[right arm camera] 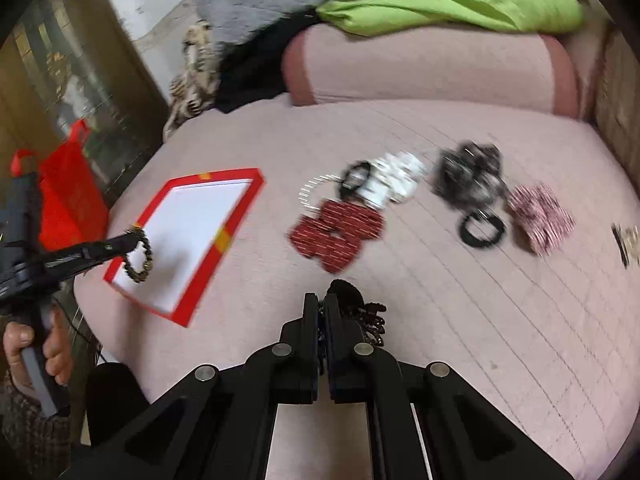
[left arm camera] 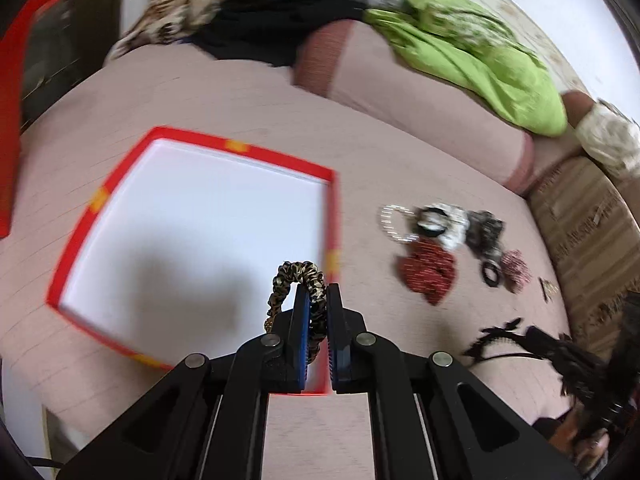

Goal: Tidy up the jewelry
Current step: 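Carry both items into the red-rimmed tray and open both grippers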

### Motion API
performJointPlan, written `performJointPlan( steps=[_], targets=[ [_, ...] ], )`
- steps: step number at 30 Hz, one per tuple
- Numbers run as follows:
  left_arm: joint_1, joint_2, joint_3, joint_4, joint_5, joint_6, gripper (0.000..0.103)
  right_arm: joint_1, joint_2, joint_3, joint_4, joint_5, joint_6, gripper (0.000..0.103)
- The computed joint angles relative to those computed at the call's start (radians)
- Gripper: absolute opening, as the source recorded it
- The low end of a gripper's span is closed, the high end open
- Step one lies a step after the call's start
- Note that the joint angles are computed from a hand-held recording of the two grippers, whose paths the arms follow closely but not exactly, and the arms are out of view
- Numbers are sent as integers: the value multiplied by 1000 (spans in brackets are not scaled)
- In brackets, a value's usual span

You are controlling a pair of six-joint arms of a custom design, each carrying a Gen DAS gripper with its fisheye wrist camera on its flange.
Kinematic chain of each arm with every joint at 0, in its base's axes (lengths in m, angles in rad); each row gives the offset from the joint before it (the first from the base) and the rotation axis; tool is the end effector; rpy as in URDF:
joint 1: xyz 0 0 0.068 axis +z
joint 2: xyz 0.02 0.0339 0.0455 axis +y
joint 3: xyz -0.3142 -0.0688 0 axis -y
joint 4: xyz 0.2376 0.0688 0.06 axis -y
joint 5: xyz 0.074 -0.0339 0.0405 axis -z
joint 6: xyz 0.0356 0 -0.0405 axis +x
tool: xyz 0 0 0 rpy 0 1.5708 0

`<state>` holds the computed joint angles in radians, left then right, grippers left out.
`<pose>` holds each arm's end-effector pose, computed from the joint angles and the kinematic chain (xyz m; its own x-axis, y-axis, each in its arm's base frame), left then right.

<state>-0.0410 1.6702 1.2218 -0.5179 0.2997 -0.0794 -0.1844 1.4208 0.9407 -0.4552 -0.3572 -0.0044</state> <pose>0.3520 -0.0250 0.2883 -0.8359 -0.0416 -0.5473 0.1410 0.9474 -0.2872 0.2728 -0.0382 0.2813 -0.7910 0.1433 -0.5948 -0.0357 0.9597 0.2788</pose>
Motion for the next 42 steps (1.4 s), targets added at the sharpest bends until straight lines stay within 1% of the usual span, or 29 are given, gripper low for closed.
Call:
performJointPlan(
  steps=[3,6,10,14,17,20,23,28,30,31,32,33,34,35,36,37,38,39,42],
  targets=[
    [74,23,8,-12,-14,35,7,111,-4,53,-17,43,24,4],
    [126,52,20,-10,-42,69,7,227,22,125,-25,85,48,4],
    [187,131,62,-5,-100,105,7,361,112,240,-33,102,93,4],
    [215,210,118,-16,-162,110,7,482,249,357,-12,118,146,4],
    [226,265,159,-25,-238,112,7,524,344,411,10,84,193,4],
    [228,299,180,-26,-284,106,7,548,436,437,41,62,242,4],
    [234,320,192,-23,-277,101,7,547,499,432,63,58,272,4],
    [224,319,194,-8,-263,93,8,526,524,399,83,48,274,4],
    [221,313,192,-6,-261,90,11,527,512,380,83,51,264,5],
    [220,304,186,-5,-259,89,16,527,509,376,81,53,260,5],
    [220,292,178,-2,-255,88,26,527,504,366,87,57,259,5],
    [220,277,167,3,-253,85,32,522,498,358,89,52,257,5],
    [220,265,159,9,-251,80,41,520,494,353,89,50,257,7],
    [220,244,145,18,-250,75,44,517,492,351,86,49,254,13],
    [221,228,137,20,-248,70,45,519,491,354,84,59,252,27],
    [221,216,134,15,-245,67,45,520,480,346,85,67,248,36],
    [221,204,133,8,-239,62,46,520,470,338,90,73,245,51],
    [222,192,130,3,-234,56,46,521,458,327,101,82,245,56],
    [217,148,114,-8,-236,43,47,522,414,295,107,98,235,56]
  ],
)
